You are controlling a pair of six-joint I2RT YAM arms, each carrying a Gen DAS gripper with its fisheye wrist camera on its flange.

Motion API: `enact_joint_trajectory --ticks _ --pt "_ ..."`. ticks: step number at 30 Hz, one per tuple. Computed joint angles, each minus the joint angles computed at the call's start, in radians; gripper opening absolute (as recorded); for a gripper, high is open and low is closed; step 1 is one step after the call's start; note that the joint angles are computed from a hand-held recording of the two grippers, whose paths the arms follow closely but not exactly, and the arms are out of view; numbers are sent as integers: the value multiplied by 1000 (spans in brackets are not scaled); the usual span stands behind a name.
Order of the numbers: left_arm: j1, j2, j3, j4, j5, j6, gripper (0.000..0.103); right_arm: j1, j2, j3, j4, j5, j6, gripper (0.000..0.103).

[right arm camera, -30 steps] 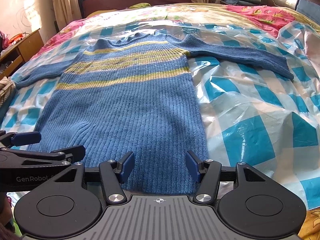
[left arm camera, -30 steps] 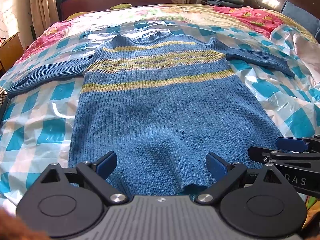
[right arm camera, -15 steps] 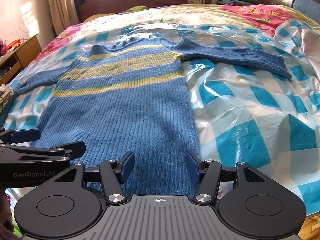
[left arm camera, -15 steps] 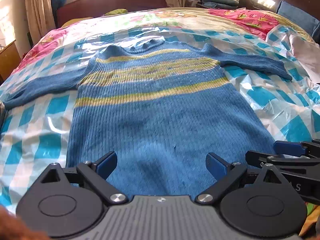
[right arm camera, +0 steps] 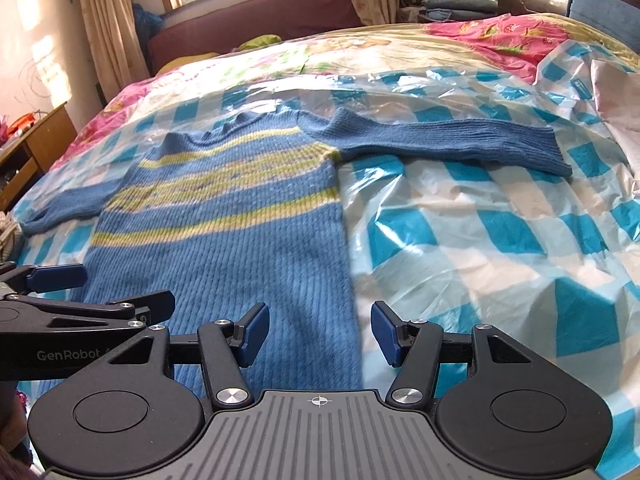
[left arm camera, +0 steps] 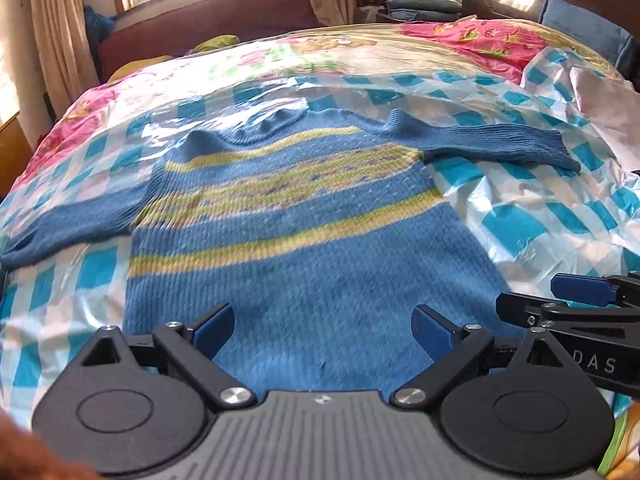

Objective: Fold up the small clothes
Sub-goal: 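Move the right gripper to the sweater's sleeve cuff and close on it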

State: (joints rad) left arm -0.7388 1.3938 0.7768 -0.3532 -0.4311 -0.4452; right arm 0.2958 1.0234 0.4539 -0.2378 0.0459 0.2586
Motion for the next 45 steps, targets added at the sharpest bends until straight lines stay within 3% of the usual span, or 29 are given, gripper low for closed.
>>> enact_joint_trajectory --ticks 12,21,34,45 --pt "-9 284 291 32 58 76 100 -303 144 102 65 -134 -147 57" --pt "-18 506 537 17 115 107 100 -541 401 249 145 -242 -191 56" --pt "-6 708 771 -19 152 101 99 -738 861 617 196 -375 33 56" --pt "-11 755 805 -28 163 94 99 -796 1023 704 340 -489 279 57"
